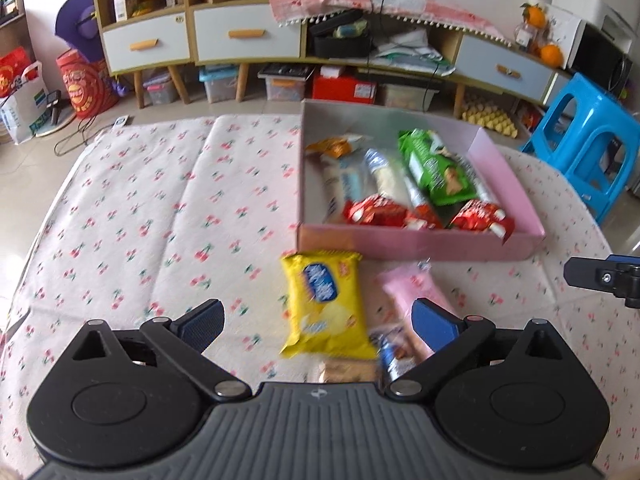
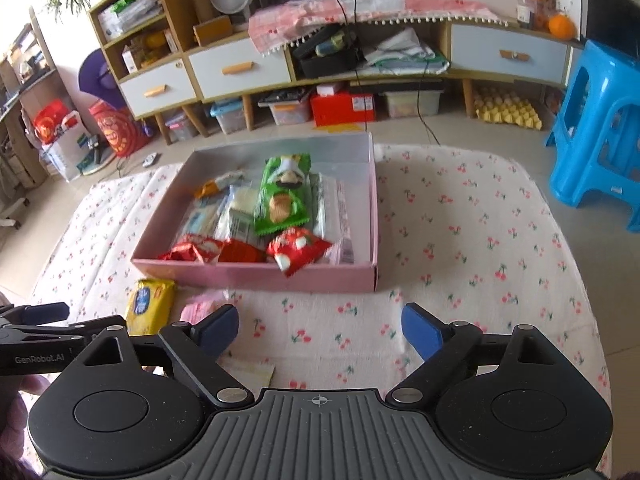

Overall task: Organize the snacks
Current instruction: 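Grasp yellow chip bag with left tool while right tool grasps pink pastry pack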

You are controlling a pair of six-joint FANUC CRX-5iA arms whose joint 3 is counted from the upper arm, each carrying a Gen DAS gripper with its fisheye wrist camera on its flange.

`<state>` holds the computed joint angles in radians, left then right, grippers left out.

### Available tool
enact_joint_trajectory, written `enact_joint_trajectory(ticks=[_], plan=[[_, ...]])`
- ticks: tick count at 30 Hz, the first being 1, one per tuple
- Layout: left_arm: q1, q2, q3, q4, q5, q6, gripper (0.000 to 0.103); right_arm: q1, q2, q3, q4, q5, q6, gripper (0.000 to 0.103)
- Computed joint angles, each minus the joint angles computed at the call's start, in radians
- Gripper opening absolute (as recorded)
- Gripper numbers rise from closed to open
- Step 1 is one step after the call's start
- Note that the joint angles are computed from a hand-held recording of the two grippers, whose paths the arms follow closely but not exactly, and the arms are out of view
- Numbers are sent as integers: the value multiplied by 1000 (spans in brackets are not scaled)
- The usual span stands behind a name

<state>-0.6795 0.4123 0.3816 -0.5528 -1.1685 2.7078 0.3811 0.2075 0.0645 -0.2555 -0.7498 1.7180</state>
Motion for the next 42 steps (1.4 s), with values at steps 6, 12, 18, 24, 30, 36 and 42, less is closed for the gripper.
enact_joint_trajectory(ticks=[6, 12, 18, 24, 30, 36, 42], plan=[[3, -18, -37, 30, -4, -16, 100, 21, 3, -15, 40, -30, -74, 91], [-23, -48, -106, -72, 94, 48, 95, 49, -1, -35, 47, -18, -73, 91], [-24, -23, -98, -114, 139, 73, 88, 78, 3, -41, 48, -9, -54, 91], [1, 13, -73, -75, 131, 62, 72, 86, 17, -31, 35, -12, -56, 91], [22, 6, -99, -34, 160, 62, 48, 92, 31, -15, 5, -26, -37, 91], [19, -11, -107, -42, 141, 74, 45, 96, 37, -7, -45, -29, 1, 91], [27, -44, -136, -37, 115, 84, 45, 108, 43, -6, -81, -20, 29, 91]])
